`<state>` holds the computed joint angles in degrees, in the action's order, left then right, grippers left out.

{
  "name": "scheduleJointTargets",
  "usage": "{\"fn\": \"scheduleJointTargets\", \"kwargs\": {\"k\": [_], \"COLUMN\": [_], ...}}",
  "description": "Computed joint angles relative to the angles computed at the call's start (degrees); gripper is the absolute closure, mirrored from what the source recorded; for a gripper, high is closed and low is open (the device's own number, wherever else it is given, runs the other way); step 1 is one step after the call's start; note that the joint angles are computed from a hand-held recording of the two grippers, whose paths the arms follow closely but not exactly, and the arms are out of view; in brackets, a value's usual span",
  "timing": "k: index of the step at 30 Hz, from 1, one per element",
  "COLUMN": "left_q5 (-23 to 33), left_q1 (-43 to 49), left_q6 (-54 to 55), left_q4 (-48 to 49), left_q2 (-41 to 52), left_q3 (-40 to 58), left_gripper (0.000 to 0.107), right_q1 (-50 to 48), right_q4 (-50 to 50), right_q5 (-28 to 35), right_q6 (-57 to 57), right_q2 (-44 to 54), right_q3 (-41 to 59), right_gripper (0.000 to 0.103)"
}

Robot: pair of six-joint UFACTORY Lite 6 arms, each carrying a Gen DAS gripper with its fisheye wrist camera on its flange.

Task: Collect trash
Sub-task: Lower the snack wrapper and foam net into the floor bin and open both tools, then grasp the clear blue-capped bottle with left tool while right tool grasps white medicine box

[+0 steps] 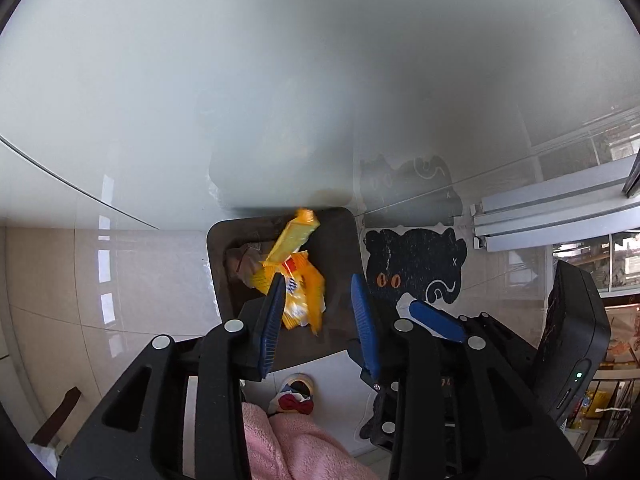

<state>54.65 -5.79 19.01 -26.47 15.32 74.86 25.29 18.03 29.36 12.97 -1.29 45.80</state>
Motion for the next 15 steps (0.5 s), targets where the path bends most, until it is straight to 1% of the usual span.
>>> {"fn": "scheduleJointTargets", "kwargs": {"k": [1, 2, 3, 4, 5, 7, 8, 9, 11, 12, 14, 15], "left_q5": [0.4, 0.8, 1.5, 2.1, 3.1, 5.3, 6.9, 9.1, 13.9, 16.0, 20.9, 23.3], "left_q1": [-0.1, -0.1, 0.0, 0.2, 0.5, 1.5, 2.1, 3.0, 4.7, 5.4, 6.9, 8.0], "left_q6": [-0.5, -0.9, -1.4, -1.8, -2.3, -3.1, -3.4, -3.5, -3.9, -4.2, -4.8, -4.7], "left_q4": [0.5, 0.9, 1.2, 1.4, 1.6, 2.1, 2.1, 1.9, 2.1, 2.6, 3.3, 3.5], "left_q2": [-0.2, -0.6, -1.3, -1.9, -2.9, -4.6, -5.2, -5.8, -6.9, -7.4, -7.4, -6.8], "left_q3": [0.5, 1.0, 1.4, 1.8, 2.5, 4.1, 5.4, 7.0, 11.1, 13.7, 20.8, 24.8], "left_gripper": [0.065, 0.062, 0.056, 0.051, 0.048, 0.038, 0.036, 0.034, 0.03, 0.025, 0.019, 0.014], "right_q1": [-0.2, -0.3, -0.5, -0.6, -0.8, -1.3, -1.6, -1.7, -2.5, -2.8, -3.5, -3.6], "right_q4": [-0.8, -2.1, -3.2, -4.3, -5.3, -6.9, -7.8, -8.9, -9.5, -9.7, -10.3, -10.7], "right_q5": [0.9, 1.8, 2.7, 4.3, 5.5, 9.3, 11.7, 14.2, 19.3, 22.4, 27.7, 30.4], "right_q6": [0.8, 2.0, 2.9, 4.1, 5.0, 6.2, 6.9, 8.2, 8.7, 9.1, 9.6, 9.8], "right_q2": [-0.3, -0.8, -1.4, -2.5, -3.8, -6.9, -8.5, -10.4, -13.0, -14.0, -14.9, -14.5], "right_q3": [0.3, 0.6, 0.9, 1.3, 1.4, 2.2, 3.0, 4.2, 7.5, 10.1, 15.6, 19.2], "right_gripper": [0.028, 0.024, 0.023, 0.018, 0.014, 0.012, 0.01, 0.004, 0.004, 0.004, 0.003, 0.004]}}
